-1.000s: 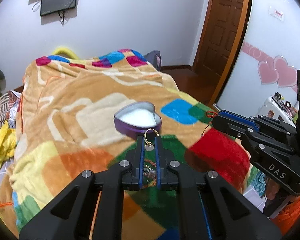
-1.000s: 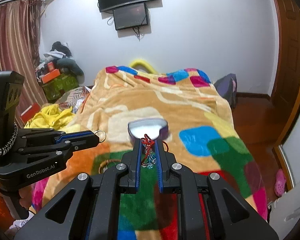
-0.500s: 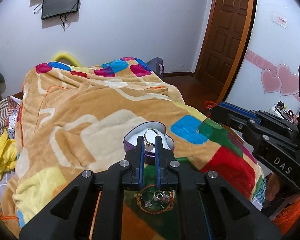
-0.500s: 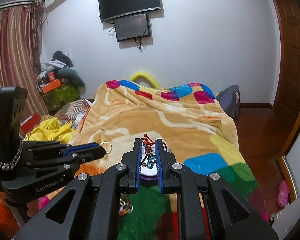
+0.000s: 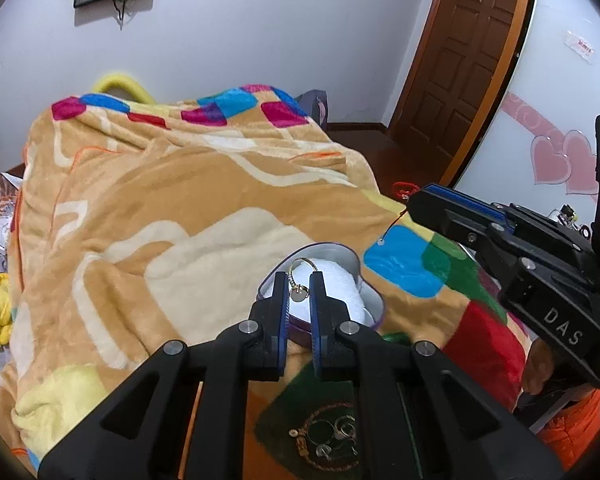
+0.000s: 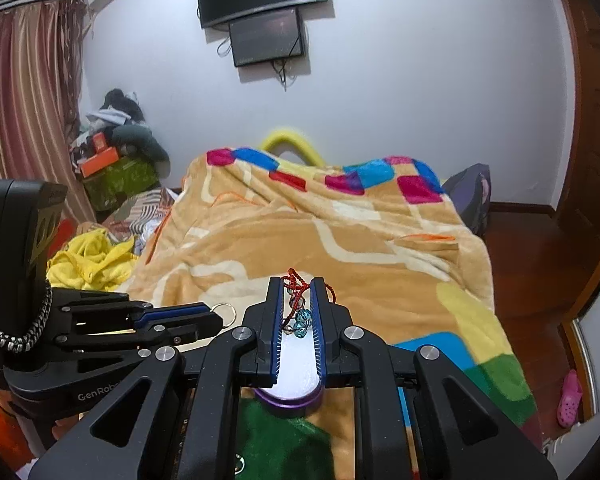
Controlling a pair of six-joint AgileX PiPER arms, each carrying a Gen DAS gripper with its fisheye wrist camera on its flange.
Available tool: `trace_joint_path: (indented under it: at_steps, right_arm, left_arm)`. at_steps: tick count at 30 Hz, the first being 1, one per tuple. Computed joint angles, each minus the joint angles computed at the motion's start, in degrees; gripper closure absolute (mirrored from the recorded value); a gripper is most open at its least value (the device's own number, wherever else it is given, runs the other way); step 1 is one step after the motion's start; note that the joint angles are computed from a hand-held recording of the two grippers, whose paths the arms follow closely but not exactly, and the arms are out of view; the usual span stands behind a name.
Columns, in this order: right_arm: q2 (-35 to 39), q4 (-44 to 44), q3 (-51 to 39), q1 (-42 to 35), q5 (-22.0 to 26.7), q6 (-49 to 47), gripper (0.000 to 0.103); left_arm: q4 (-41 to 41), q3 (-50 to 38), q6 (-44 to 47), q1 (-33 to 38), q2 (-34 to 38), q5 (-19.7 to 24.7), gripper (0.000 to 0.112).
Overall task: Organize jewelry
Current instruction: 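Carry the bracelet in the right gripper over the tin while the left gripper carries the earring there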
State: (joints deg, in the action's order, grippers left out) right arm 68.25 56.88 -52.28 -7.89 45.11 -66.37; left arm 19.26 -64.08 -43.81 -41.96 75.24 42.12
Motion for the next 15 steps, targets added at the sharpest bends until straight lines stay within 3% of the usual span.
trace_joint_path:
  at_steps: [8, 15]
  right_arm:
    - [7.62, -2.63, -2.92, 0.67, 3.3, 1.08, 0.091]
    - [11.83, -8.51, -4.19, 2.61, 2.7, 4.28, 0.091]
  left_arm:
    - [-9.31, -1.14, 9.52, 4.98, 4.73, -2.05, 0.104]
    - [-10.65, -2.39, 12.34, 5.54, 7.67, -1.59, 0.104]
